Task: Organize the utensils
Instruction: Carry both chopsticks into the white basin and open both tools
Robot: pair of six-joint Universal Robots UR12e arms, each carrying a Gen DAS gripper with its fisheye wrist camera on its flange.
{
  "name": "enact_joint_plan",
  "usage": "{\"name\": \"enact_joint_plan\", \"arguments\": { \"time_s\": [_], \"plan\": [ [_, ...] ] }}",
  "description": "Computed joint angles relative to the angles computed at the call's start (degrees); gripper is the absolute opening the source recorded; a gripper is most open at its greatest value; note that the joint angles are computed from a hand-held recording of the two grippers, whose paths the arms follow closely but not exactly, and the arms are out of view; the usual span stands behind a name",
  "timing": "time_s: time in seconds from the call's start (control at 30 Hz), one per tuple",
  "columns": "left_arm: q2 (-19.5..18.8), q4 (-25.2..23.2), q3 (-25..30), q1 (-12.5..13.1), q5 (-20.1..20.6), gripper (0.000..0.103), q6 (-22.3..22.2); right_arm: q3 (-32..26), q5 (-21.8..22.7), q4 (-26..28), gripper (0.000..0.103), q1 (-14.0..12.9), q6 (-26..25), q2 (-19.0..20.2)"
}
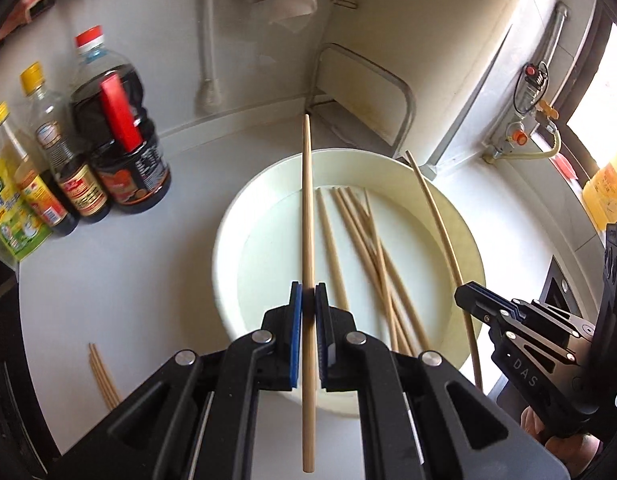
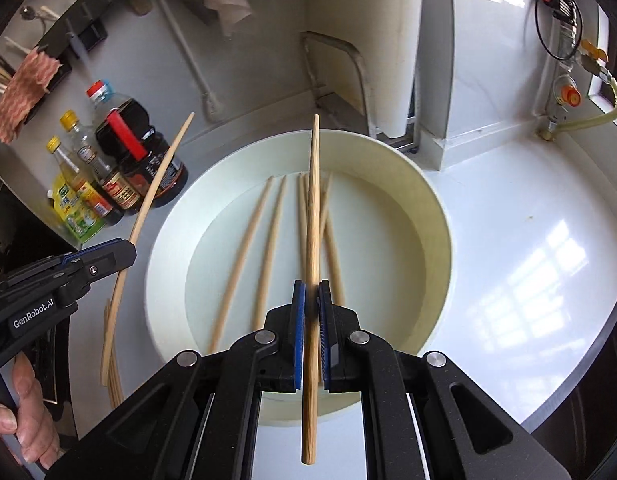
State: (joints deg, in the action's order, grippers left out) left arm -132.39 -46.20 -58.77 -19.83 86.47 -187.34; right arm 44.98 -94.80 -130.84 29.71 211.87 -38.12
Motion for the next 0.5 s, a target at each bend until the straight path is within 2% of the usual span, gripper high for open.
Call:
{"name": "enact_joint_plan", "arguments": {
  "time_s": [0.1,0.27,0.5],
  "plan": [
    [-2.5,-2.77,4.12,-0.75,0.14,0.007,1.21,1.04,0.36,-0.83,0.007,-0.76,1.27,-0.27],
    [-5.98,-7.67,9.61,-1.5,0.5,0.007,2.18,-0.37,2.33,0.45,0.007,-1.6,1.85,0.99],
    [-8.64,-12.1,13.57,-1.85,1.59,0.007,2.52,-2.76,5.02,2.32,0.007,-2.15,1.47,2.93]
  ]
}}
